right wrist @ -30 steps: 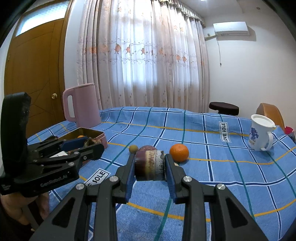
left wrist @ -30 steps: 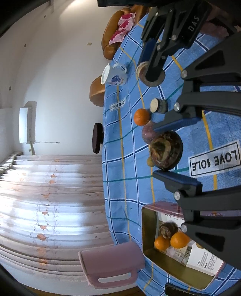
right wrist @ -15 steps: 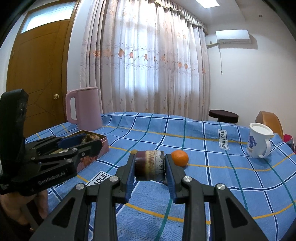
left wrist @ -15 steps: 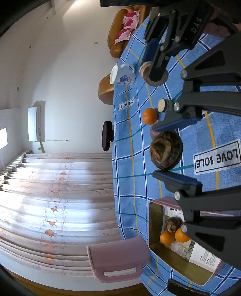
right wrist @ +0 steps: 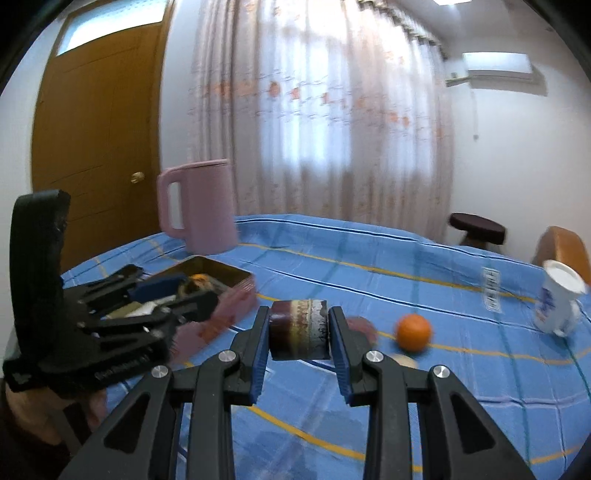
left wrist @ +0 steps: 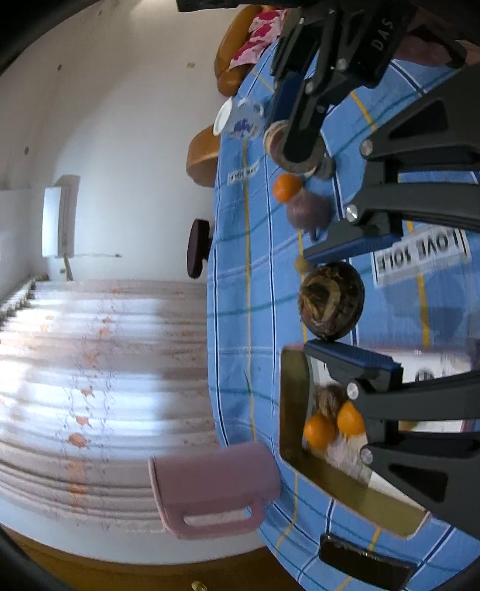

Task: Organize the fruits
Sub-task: 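Carry the brown fruit and cylinder into the pink tin and open both grippers, then grasp the purple passion fruit with the left gripper while the right grasps a round brown cake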

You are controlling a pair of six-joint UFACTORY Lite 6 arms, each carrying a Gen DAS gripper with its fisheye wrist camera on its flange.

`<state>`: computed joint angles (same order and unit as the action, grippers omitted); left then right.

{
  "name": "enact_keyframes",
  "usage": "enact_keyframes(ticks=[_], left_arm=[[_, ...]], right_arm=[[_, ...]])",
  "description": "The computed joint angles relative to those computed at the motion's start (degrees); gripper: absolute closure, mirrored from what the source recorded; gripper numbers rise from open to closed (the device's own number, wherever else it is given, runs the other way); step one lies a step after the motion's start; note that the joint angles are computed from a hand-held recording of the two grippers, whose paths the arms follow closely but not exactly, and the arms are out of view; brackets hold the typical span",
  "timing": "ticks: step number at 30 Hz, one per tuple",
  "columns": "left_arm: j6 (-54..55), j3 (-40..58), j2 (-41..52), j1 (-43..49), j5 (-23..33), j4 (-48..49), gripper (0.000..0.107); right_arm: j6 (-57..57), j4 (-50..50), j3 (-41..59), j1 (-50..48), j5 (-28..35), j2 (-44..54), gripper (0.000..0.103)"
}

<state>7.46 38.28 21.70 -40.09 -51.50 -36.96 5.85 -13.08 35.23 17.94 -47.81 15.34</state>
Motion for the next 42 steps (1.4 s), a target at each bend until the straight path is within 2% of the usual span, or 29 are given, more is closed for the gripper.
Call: enact_keyframes(ticks=[6, 12, 18, 22, 24, 26, 29, 30, 32, 38, 40, 42], left_arm=[[-2.3, -5.6, -5.4, 10.2, 2.5, 5.6, 0.062], [-5.8, -5.9, -5.0, 22.1, 6.0, 13.6, 0.062], [-7.9, -4.6, -2.4, 26.6, 8.2, 18.1, 0.062], [-7.7, -4.0, -1.2, 26.9, 8.6, 17.9, 0.062], [-7.9, -4.0, -1.3, 27.1, 9.0, 18.0, 0.062], [-7.5, -4.2, -1.6, 27.4, 8.9, 17.5, 0.061], [-6.3, -5.4, -3.3, 26.3, 8.4, 15.5, 0.048], [-5.4, -6.0, -4.3, 25.3, 8.1, 13.6, 0.041], [-5.6, -7.0, -5.9, 24.4, 7.5, 13.5, 0.036], [-1.6, -5.2, -7.9, 16.0, 8.0, 8.4, 0.028], [0.5, -2.0, -6.6, 12.2, 9.7, 6.3, 0.026], [1.9, 1.5, -4.7, 9.4, 11.7, 5.4, 0.026]], right_arm=[[1.8, -0.6, 13.3, 7.5, 8.1, 7.6, 0.07], [2.7, -1.2, 29.0, 13.2, 15.9, 19.2, 0.07], [4.3, -2.7, 38.4, 16.8, 20.5, 26.2, 0.07], [2.1, -0.8, 42.4, 18.5, 24.0, 29.6, 0.07], [5.1, -4.2, 44.0, 18.7, 25.5, 31.0, 0.07], [3.3, -2.3, 43.2, 19.0, 24.9, 30.6, 0.067], [3.4, -2.2, 39.4, 18.1, 21.4, 28.0, 0.048], [4.2, -2.7, 37.9, 17.6, 20.1, 26.8, 0.048], [3.1, -1.6, 34.0, 16.6, 18.2, 23.9, 0.048], [-6.5, 7.5, 19.4, 8.9, 13.9, 13.6, 0.048], [-10.0, 12.2, 16.2, 5.3, 13.0, 11.7, 0.048], [-9.7, 12.8, 15.0, 0.8, 13.2, 11.1, 0.048]])
